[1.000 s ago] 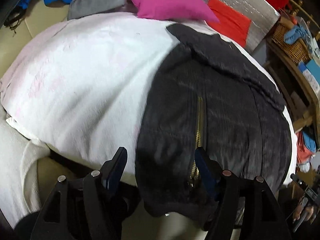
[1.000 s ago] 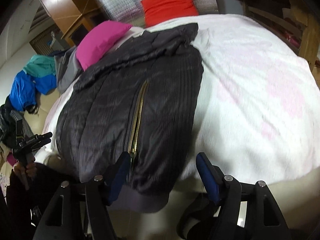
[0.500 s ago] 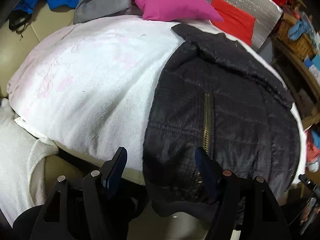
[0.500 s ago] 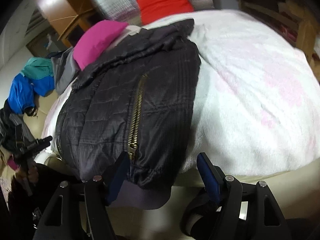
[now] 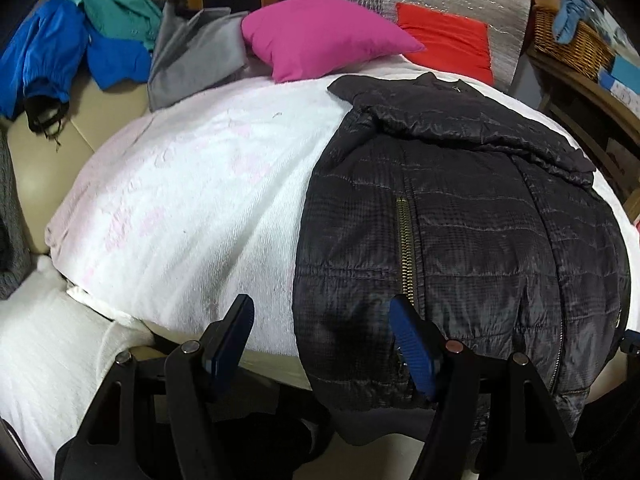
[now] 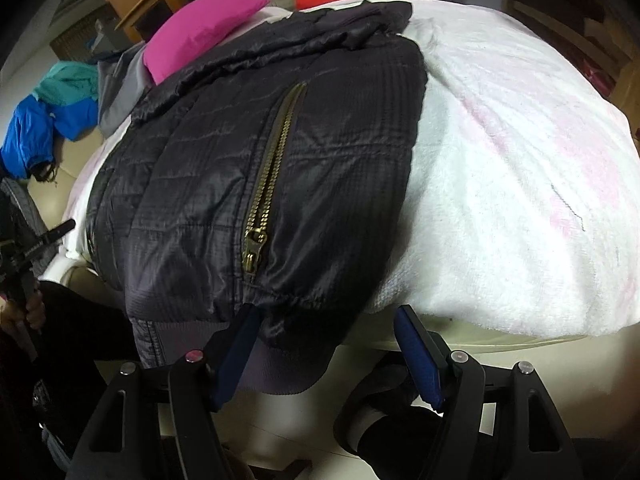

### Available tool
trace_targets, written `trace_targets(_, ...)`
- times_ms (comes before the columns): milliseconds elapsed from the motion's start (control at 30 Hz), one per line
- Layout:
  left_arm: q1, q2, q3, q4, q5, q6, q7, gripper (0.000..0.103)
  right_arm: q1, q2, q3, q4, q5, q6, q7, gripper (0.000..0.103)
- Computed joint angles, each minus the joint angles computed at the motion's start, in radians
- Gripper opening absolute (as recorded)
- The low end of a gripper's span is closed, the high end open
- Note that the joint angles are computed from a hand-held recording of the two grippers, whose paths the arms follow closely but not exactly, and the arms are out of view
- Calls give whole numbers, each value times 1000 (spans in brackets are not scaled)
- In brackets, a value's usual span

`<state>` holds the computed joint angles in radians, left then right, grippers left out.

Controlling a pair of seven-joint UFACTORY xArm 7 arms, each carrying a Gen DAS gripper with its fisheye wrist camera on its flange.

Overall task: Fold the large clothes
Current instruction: 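Lift the held jacket hem off the bed with both grippers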

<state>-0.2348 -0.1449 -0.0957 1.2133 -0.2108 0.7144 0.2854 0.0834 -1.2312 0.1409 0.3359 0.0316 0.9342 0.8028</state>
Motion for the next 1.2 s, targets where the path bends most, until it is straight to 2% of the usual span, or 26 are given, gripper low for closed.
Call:
trace_targets(267, -10, -45, -13, -59, 55, -67, 8, 71, 11, 59, 10, 18, -1, -24, -2, 73)
trace_targets(533, -18, -69, -17, -90, 81, -64, -17, 71, 24, 66, 6, 20, -1, -5, -11, 73)
trace_targets(633, -25, -84, -15, -104, 72, -29, -20, 72, 27, 70, 5, 19, 0, -2, -15, 73)
trace_targets(867, -22, -79, -13, -100, 27, 163, -114, 73, 35, 92, -3, 15, 13, -7, -16, 74)
trace_targets(1200, -12, -61, -4, -96, 19, 150, -144, 75, 47, 212, -11, 0, 29, -69, -19, 79)
